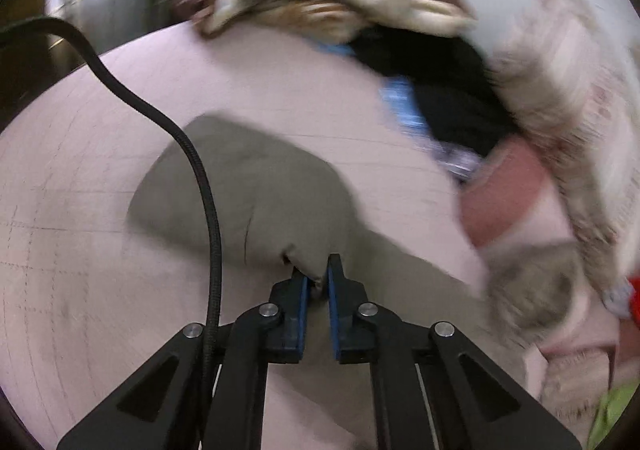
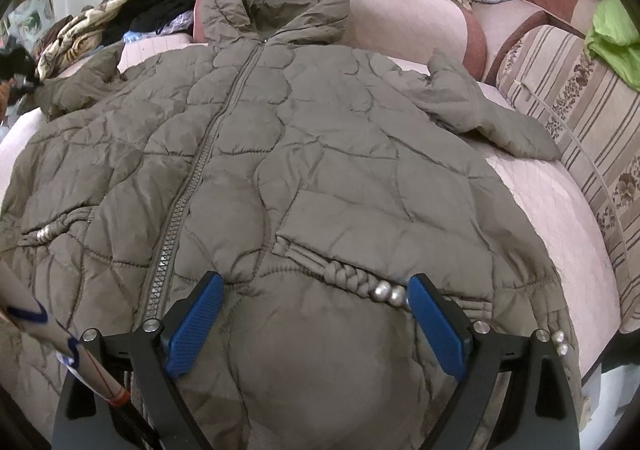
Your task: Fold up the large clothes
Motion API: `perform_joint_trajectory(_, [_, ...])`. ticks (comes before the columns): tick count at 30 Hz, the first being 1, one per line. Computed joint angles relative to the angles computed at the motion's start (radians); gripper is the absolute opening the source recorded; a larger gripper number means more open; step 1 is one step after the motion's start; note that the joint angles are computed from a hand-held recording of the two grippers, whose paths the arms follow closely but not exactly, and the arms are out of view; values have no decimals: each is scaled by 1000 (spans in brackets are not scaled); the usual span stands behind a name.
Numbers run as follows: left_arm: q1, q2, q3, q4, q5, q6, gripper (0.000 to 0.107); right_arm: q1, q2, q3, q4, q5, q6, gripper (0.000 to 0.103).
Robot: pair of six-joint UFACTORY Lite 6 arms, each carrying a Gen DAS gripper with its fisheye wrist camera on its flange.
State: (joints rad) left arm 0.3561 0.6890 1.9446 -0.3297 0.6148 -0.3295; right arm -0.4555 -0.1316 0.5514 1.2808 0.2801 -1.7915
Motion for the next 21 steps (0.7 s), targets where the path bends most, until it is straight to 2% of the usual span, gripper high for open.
perform_joint_trajectory(4, [-164,-147,-51,7,-10,1,7,-86,-72,-17,-67,88,30,95])
perform_joint_trajectory(9, [-480,-229,-90,28,-48,-19,7,-217,-118,-1,-157,209,90,95])
perform_joint_trajectory(14, [-758,-173,-88,284,-74,-274,10,-341,-105,59,-234,321,162,95])
perform_joint_trajectory(16, [-834,-141,-84,371,-45,-360,15,-383,-93,90,-257,361,184,95])
perform_joint_trajectory(17, [-863,-155,-128,397,-49,-390,22,-398,-90,100,-266,374,190,95])
perform_joint_trajectory(21, [-988,-349,-419,683,-87,-696,40,-448,-69,148,-300,417,202,95])
